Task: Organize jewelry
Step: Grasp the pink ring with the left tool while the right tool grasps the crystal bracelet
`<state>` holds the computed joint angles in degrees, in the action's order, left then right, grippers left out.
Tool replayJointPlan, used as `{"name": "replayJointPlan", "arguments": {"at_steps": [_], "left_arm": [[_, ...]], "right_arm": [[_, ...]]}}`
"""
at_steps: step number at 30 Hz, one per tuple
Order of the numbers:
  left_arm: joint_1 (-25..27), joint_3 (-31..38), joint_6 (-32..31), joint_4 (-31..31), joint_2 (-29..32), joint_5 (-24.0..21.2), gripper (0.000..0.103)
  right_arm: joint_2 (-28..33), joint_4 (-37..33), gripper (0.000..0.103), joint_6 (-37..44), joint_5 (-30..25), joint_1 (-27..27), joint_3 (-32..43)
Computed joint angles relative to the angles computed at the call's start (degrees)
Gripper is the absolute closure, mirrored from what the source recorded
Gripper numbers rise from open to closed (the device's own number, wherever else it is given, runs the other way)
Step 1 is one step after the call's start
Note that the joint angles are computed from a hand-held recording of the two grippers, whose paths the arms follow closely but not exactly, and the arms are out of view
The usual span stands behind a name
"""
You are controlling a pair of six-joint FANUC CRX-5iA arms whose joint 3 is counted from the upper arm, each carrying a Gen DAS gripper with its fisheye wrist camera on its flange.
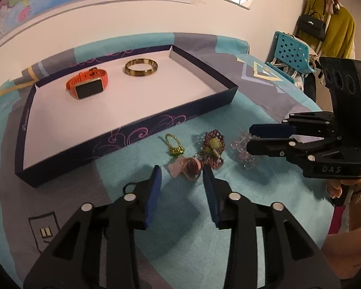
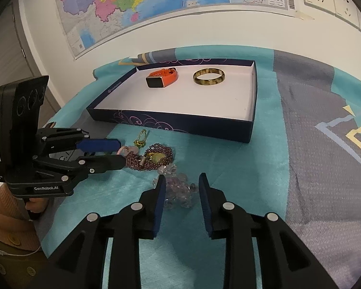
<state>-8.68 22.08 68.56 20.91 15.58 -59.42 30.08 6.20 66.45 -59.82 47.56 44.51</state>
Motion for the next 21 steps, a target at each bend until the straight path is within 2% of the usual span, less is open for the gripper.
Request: {"name": "replayJointPlan", "arguments": {"at_steps": [4, 6, 10, 11, 13, 16, 21], "left_arm": [[0.60, 1.48, -1.56, 2.80, 1.85, -1.85, 0.069], [1.01, 1.40, -2.18, 4.20, 2.15, -2.27, 0.079], [0.87, 0.52, -1.90, 3.53, 1.38, -1.70, 0.092], [0.88, 0.33, -1.75, 3.45, 1.21, -1.78, 0.099], [1.32, -1.10, -1.93, 4.72, 0.43, -1.56, 0.099], [1.76, -3.20, -2.29, 5.75, -0.90, -0.96, 0.099], [2.44, -5.86, -2.71, 7.10, -2.81, -0.12, 0.099]], "right_arm": [[-0.04, -0.07, 0.076, 0.04, -0.01, 0.02, 0.00], [0.02, -0.04, 0.076, -0.02, -0.10, 0.00, 0.10], [0.00, -0.19, 0.076, 0.23, 0.00, -0.08, 0.09], [-0.02, -0.23, 0.077, 0.29, 0.02, -0.08, 0.04], [0.03, -0.51, 0.076, 0.83, -0.09, -0.08, 0.17], [0.51, -0.48, 0.070, 1.53, -0.92, 0.02, 0.91], [1.58, -1.25, 0.071, 2.38, -2.55, 0.05, 2.84]]}}
